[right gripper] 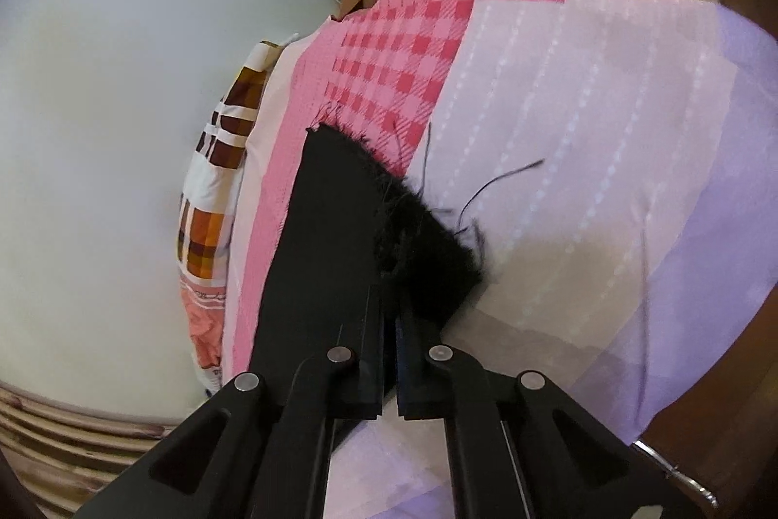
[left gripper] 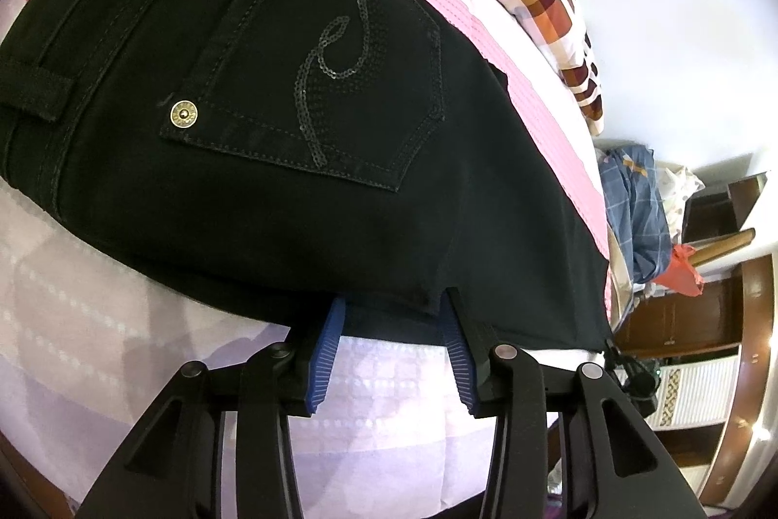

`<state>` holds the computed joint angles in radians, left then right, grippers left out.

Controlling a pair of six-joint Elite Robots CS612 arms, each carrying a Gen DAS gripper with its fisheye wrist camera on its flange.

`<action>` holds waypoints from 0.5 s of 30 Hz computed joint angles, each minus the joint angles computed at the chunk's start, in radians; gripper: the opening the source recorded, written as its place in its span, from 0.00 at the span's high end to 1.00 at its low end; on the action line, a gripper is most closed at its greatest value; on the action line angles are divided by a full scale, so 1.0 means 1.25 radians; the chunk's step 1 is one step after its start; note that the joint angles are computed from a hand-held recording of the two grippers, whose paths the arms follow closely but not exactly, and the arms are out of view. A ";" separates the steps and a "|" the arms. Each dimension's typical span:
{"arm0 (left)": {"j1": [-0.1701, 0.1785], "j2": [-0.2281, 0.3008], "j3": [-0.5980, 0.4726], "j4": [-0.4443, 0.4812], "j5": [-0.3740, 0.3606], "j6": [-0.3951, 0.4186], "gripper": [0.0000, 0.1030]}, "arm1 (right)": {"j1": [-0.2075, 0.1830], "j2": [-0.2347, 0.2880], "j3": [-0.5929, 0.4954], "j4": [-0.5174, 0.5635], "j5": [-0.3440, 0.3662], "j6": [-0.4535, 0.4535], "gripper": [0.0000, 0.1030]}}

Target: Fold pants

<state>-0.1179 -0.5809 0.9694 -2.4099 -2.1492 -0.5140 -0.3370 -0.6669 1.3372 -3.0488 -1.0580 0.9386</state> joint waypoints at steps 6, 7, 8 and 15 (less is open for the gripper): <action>0.000 0.001 0.002 -0.012 -0.005 0.010 0.53 | -0.007 0.004 0.008 -0.007 0.004 0.033 0.97; 0.000 0.001 0.002 -0.014 -0.006 0.013 0.52 | -0.007 0.003 0.009 -0.005 -0.002 0.027 0.98; 0.000 0.001 0.003 -0.016 -0.009 0.014 0.52 | -0.005 -0.002 0.011 0.003 -0.020 0.026 0.98; 0.018 -0.031 0.058 -0.120 -0.065 -0.011 0.49 | -0.006 -0.043 0.070 -0.113 -0.155 0.130 0.75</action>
<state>-0.0957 -0.6195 1.0425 -2.5593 -2.2306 -0.5283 -0.3450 -0.7205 1.4251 -3.1902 -1.2521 1.1011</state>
